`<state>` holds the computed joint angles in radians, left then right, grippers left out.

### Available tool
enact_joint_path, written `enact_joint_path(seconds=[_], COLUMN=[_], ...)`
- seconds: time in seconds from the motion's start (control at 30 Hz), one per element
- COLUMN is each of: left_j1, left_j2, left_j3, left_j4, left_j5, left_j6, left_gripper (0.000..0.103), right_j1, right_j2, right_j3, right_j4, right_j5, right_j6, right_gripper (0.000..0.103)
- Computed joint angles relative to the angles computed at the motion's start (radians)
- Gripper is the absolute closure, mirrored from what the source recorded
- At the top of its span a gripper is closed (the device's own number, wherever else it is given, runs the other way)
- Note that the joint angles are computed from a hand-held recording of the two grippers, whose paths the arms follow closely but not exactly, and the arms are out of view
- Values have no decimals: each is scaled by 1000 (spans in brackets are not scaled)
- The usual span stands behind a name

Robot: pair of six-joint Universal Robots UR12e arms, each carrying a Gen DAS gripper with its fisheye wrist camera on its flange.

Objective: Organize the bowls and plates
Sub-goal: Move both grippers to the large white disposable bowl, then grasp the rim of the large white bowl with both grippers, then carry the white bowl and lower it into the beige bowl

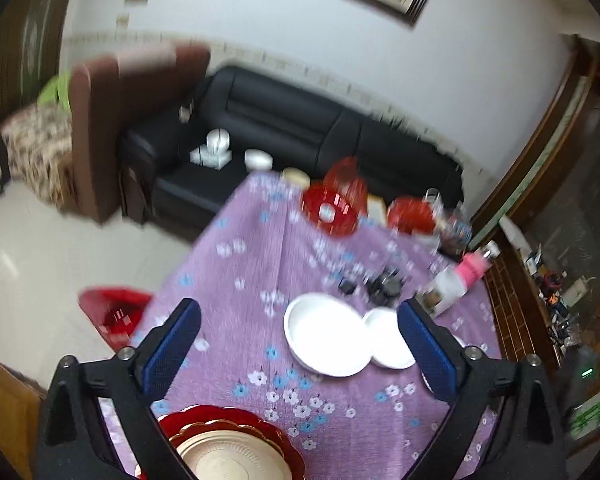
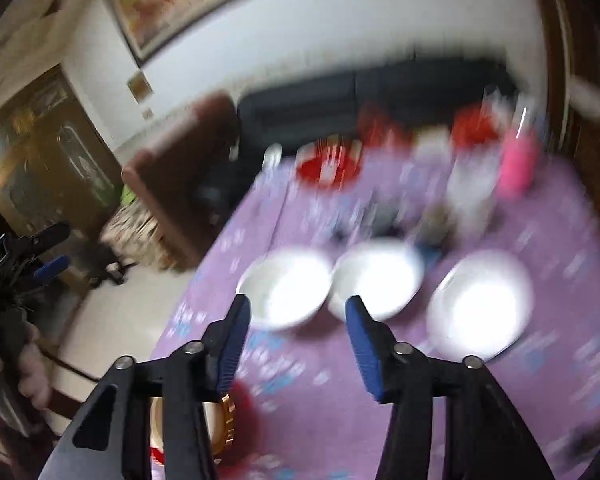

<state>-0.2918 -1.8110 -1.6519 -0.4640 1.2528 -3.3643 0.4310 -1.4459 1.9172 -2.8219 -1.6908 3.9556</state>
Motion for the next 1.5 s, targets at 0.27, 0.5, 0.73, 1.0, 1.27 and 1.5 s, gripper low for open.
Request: enact_joint_path(seconds=[0.27,0.5,0.73,1.0,1.27,1.5], left_j1=[-31,-48,-59,-65,-43,-21], left_j2=[-160,-272,-348,-306,-87,99], left_j3=[108,200,278,238,19,-185], left_j4=[-116,-216,-330,-361,-161,-45], left_j5=[3,-19,-24,-11,5,99], left_j6=[-4,-43,-54,-25,5,36], left_gripper=[9,11,28,71,71,69], right_j1=[-62,-82,-88,-62,1,79], right_j2=[145,206,235,227,161,140], right_j3=[17,-9,-31,-33,-24,-19], right_j4=[-144,-196,-186,-190,-256,-298], right_j5=[143,156,171,149,121,176], right_j6=[177,252,267,209,125,74], right_gripper=[51,55,84,91,91,91])
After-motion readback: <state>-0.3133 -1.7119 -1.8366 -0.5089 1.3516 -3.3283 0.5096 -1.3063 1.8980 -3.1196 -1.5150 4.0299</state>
